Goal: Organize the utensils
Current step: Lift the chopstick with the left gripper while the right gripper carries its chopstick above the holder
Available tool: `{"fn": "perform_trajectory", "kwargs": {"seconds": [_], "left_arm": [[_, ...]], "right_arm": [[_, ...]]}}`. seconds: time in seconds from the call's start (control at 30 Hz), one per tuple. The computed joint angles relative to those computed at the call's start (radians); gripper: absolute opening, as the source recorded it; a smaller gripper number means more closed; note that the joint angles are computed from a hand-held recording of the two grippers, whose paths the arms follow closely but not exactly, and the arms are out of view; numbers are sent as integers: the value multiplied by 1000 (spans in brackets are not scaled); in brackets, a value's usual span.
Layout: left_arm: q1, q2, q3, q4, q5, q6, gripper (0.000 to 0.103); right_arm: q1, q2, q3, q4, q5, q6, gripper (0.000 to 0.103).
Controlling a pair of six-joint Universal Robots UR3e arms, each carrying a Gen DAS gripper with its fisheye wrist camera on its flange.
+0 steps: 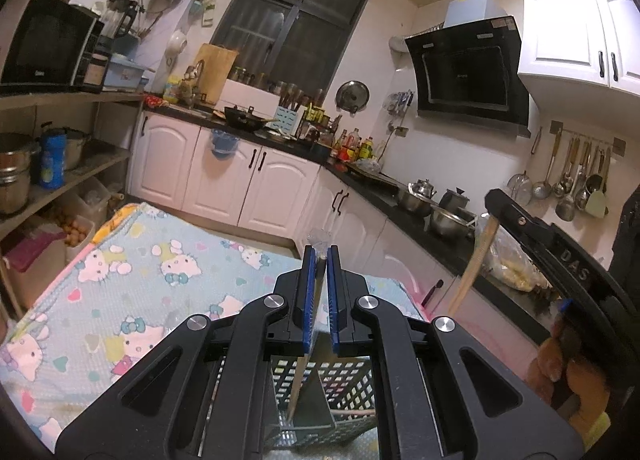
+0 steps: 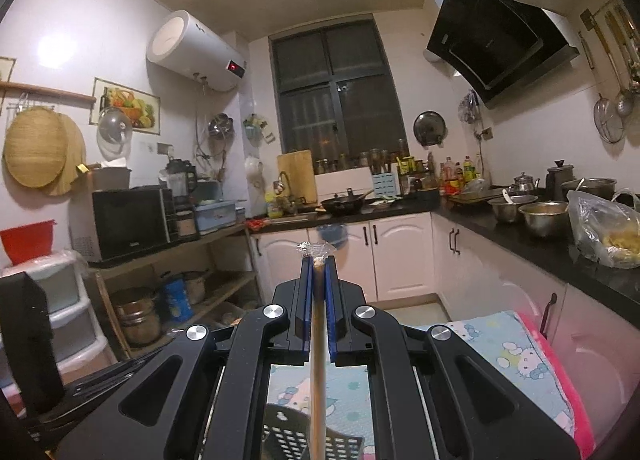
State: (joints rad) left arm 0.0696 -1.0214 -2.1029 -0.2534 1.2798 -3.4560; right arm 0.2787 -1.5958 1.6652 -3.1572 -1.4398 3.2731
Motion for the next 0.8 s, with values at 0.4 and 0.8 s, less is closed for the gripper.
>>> {"fn": "perform_trajectory", "kwargs": {"seconds": [0.4,0.8], "left_arm": [[11,23,-94,30,-37,-12,2],[-6,10,-146,76,-21,-22,2]], "right_arm": [[65,132,53,-164,-131,-67,6],[61,148,138,-224,-132,-68,6]]}}
